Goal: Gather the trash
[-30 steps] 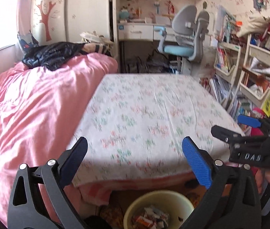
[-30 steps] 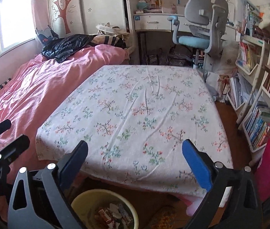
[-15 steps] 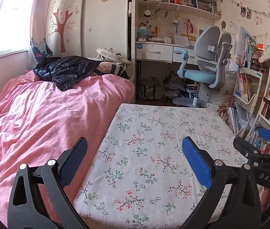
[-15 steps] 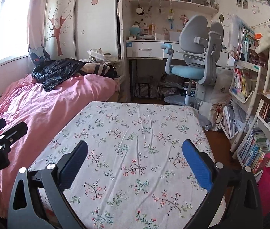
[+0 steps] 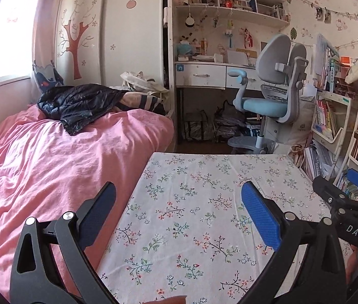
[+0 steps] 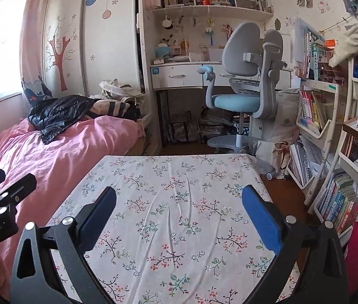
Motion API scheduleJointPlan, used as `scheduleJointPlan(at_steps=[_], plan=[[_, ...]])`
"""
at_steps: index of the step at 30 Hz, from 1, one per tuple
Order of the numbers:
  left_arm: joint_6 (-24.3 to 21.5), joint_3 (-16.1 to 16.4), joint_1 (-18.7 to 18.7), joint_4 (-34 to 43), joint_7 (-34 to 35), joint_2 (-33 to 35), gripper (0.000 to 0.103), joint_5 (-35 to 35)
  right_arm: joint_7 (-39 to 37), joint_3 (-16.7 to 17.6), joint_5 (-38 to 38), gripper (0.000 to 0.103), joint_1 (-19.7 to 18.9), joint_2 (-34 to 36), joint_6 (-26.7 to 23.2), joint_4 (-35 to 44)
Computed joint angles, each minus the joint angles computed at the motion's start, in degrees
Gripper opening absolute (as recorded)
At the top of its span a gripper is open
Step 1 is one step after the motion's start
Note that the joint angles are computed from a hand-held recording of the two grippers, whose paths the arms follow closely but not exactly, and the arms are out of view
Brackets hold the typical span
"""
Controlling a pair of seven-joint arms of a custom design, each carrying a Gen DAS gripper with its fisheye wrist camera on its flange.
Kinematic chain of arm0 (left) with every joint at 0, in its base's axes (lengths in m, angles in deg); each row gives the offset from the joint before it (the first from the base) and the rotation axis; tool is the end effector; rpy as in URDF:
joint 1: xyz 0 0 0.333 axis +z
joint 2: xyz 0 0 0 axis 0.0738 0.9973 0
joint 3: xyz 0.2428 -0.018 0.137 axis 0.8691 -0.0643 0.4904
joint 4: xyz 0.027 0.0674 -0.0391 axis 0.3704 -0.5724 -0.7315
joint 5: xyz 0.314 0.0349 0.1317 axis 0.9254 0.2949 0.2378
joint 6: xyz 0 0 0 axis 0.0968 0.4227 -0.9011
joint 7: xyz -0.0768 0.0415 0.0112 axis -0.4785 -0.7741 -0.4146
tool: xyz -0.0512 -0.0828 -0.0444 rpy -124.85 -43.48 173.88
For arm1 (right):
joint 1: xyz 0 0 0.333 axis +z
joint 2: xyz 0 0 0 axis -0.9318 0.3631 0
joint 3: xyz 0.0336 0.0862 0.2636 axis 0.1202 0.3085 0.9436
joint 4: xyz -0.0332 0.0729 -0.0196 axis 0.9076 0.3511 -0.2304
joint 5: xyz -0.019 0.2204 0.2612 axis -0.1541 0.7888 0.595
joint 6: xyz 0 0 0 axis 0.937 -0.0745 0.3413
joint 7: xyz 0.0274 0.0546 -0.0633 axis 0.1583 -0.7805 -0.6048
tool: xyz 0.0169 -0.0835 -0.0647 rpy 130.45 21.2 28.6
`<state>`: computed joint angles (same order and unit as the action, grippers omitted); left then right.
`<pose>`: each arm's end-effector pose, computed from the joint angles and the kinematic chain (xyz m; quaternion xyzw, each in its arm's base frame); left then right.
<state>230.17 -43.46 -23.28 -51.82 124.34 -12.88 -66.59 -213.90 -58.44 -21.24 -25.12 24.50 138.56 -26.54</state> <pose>0.6779 -0.2258 0.3816 -0.5134 0.6592 -0.4274 0.3451 0.5997 0.4055 0.4154 -0.4952 0.6758 -0.4137 0.3562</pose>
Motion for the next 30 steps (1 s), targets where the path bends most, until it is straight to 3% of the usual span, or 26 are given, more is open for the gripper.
scheduleJointPlan(at_steps=[13, 17, 20, 22, 25, 30], plan=[[-0.30, -0.65, 0.27, 3.83, 0.20, 1.52, 0.096, 0.10, -2.14, 0.11, 0.58, 0.095, -1.15, 1.12, 0.68, 1.88], [-2.46, -4.74, 3.56, 7.10, 0.01, 2.69, 0.096, 1.47, -3.74, -0.18, 2.19, 0.095, -1.59, 2.36, 1.02, 3.54], [-8.26, -4.41, 4.04, 11.35, -2.58, 4.44, 0.096, 2.15, -5.34, -0.26, 3.79, 0.095, -2.22, 3.12, 1.57, 4.39], [-13.60, -8.14, 6.74, 15.87, -1.99, 6.26, 0.096, 3.47, -6.86, -0.19, 5.24, 0.095, -2.80, 3.85, 1.89, 5.19], [-14.95, -12.60, 9.71, 17.86, -1.52, 7.47, 0.096, 4.85, -10.23, 0.35, 8.61, 0.095, -4.02, 5.32, 1.82, 6.89], [-13.11, -9.97, 8.26, 16.31, -4.52, 6.79, 0.096, 9.73, -14.42, 0.82, 14.43, 0.095, -5.78, 6.96, 1.53, 7.96]])
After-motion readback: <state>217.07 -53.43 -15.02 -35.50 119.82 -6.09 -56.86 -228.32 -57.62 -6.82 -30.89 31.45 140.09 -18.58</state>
